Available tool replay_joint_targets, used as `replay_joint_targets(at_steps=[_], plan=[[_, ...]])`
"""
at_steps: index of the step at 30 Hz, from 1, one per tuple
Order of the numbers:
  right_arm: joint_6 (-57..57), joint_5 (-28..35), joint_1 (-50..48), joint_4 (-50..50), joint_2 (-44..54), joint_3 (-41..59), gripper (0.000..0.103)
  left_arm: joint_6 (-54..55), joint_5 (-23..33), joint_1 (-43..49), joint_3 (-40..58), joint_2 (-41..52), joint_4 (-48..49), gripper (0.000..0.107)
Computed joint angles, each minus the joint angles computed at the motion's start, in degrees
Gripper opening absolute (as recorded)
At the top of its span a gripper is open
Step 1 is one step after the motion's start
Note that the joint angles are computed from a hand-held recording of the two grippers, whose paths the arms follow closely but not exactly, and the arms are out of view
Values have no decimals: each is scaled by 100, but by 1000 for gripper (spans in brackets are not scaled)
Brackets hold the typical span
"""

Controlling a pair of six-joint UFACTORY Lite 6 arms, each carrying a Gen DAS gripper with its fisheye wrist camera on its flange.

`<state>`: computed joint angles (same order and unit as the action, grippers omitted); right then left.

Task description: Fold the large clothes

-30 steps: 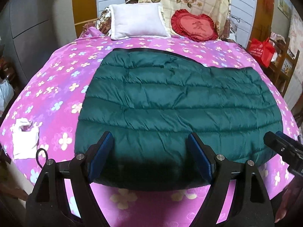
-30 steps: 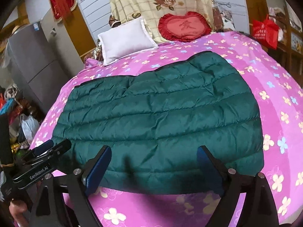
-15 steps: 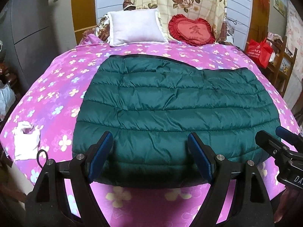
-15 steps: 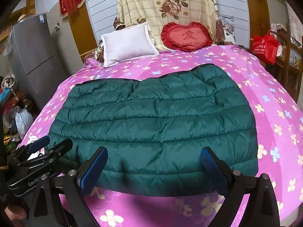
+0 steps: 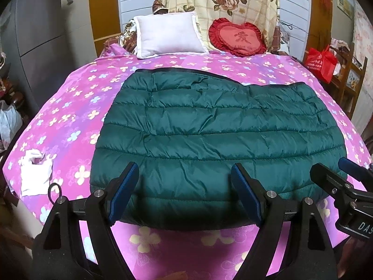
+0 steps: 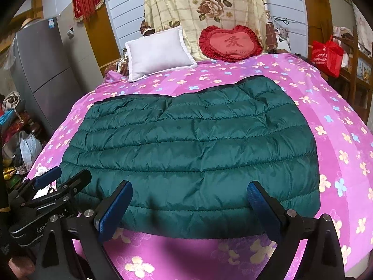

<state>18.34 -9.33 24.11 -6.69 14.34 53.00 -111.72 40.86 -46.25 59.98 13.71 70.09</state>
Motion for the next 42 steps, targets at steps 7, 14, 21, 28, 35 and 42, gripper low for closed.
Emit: replay_joint_targets(at_steps=[7, 14, 21, 28, 35, 42], plan=[[-685, 30, 77, 728, 4, 2, 98, 45, -20, 15, 16, 33, -51, 82], [-898, 79, 69, 964, 15, 27, 98, -18, -59, 19, -3, 51, -24, 82], [-962, 97, 65, 1009, 14, 26, 99, -12, -69, -8, 20, 99, -70, 82], [-1118, 111, 95, 1168, 10, 32, 99, -30, -36, -60, 60, 133, -74, 82], [-1292, 102, 124, 1349, -78, -28, 100, -32, -26, -78, 77, 141, -78, 82], [-819, 149, 120, 899, -105, -61, 100, -12, -29, -85, 81, 145, -96, 82]])
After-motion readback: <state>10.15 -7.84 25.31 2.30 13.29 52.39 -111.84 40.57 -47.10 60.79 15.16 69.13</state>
